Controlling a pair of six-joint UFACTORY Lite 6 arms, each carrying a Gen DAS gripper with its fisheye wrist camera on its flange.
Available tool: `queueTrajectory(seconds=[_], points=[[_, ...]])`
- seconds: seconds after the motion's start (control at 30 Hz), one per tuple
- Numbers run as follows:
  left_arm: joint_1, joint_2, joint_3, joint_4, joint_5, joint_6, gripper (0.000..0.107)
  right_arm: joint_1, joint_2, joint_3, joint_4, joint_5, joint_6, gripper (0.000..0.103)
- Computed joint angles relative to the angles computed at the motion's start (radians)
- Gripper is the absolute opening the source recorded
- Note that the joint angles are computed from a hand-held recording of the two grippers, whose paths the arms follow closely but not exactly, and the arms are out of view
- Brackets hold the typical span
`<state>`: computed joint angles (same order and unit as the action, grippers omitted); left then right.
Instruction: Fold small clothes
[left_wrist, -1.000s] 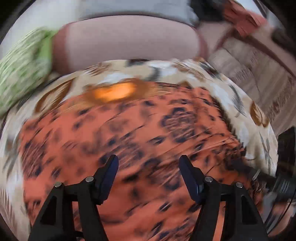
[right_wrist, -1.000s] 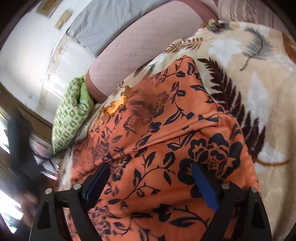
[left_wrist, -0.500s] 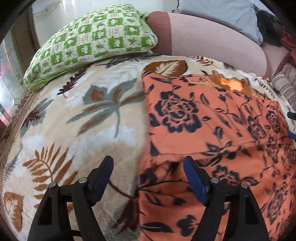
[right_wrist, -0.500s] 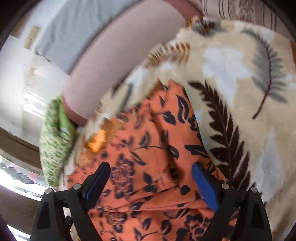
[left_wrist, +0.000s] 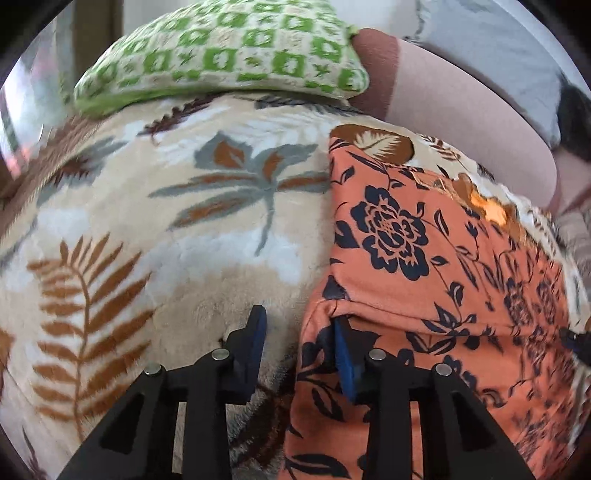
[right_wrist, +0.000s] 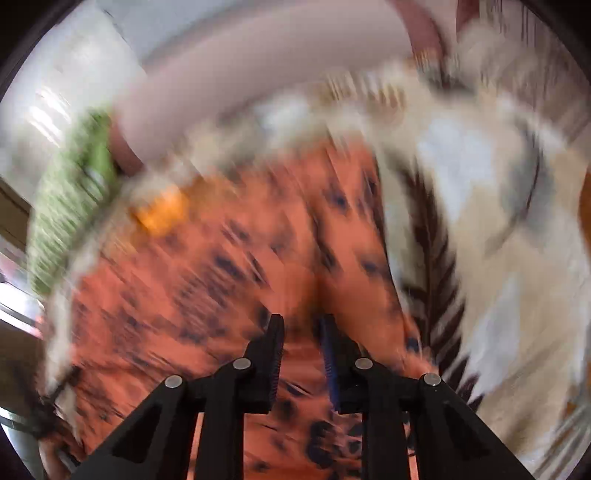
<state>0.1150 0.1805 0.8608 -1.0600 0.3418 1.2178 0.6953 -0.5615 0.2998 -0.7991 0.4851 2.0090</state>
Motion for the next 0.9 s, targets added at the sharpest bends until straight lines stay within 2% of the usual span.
queueTrajectory(seconds=[0.03,0.07,0.1,0.13,0.17,0.23,0.27,0.33,0.37,0.4,0.47,0.5,0.57,0.63,0.7,0.77,0.83,0.9], points=[[0.012,-0.001,0.009,0.031,0.023,-0.038,0.038,0.039,-0.058,-0.024,-0.046,0.04,0.075,0.026],[0.025,-0.007,0.017,0.066,0.046,-0.079,0.038,0.078,-0.113,-0.025,-0.049,0.107,0.108,0.037],[0.033,-0.031,0.015,0.099,0.055,-0.112,0.038,0.1,-0.142,-0.015,-0.041,0.15,0.109,0.057],[0.035,-0.05,0.008,0.095,0.06,-0.106,0.039,0.146,-0.181,-0.004,-0.061,0.215,0.139,0.068],[0.036,-0.084,-0.008,0.074,0.065,-0.081,0.04,0.169,-0.203,0.02,-0.08,0.266,0.132,0.074],[-0.003,-0.16,-0.051,0.045,0.023,-0.043,0.044,0.123,-0.195,0.068,-0.065,0.266,0.029,0.074],[-0.016,-0.177,-0.059,0.032,0.009,-0.029,0.047,0.052,-0.165,0.084,-0.061,0.208,-0.022,0.074],[-0.048,-0.221,-0.088,-0.028,-0.038,0.031,0.064,-0.036,-0.085,0.106,-0.052,0.111,-0.055,0.074],[-0.063,-0.23,-0.094,-0.016,-0.073,0.016,0.066,-0.089,-0.04,0.104,-0.028,0.037,-0.086,0.074],[-0.077,-0.224,-0.097,0.032,-0.12,-0.041,0.067,-0.102,-0.003,0.103,-0.008,-0.002,-0.094,0.074],[-0.063,-0.148,-0.058,0.213,-0.148,-0.244,0.067,-0.126,0.07,0.093,0.028,-0.075,-0.148,0.072],[-0.044,-0.115,-0.033,0.261,-0.135,-0.307,0.066,-0.108,0.064,0.081,0.045,-0.056,-0.16,0.061],[-0.011,-0.116,-0.015,0.232,-0.095,-0.307,0.066,-0.069,0.081,0.101,0.054,-0.007,-0.173,0.055],[-0.01,-0.155,-0.028,0.084,-0.067,-0.151,0.066,-0.051,0.082,0.129,0.092,0.024,-0.222,0.056],[-0.046,-0.196,-0.046,-0.028,-0.042,-0.006,0.066,0.018,0.088,0.176,0.039,0.155,-0.17,0.068],[-0.108,-0.193,-0.034,-0.051,-0.021,0.039,0.067,0.093,0.065,0.218,-0.037,0.27,-0.092,0.07],[-0.178,-0.136,0.016,0.057,-0.057,-0.083,0.067,0.094,0.051,0.229,-0.101,0.237,-0.054,0.074],[-0.228,-0.02,0.071,0.266,-0.146,-0.293,0.067,0.04,0.073,0.226,-0.17,0.107,-0.039,0.078]])
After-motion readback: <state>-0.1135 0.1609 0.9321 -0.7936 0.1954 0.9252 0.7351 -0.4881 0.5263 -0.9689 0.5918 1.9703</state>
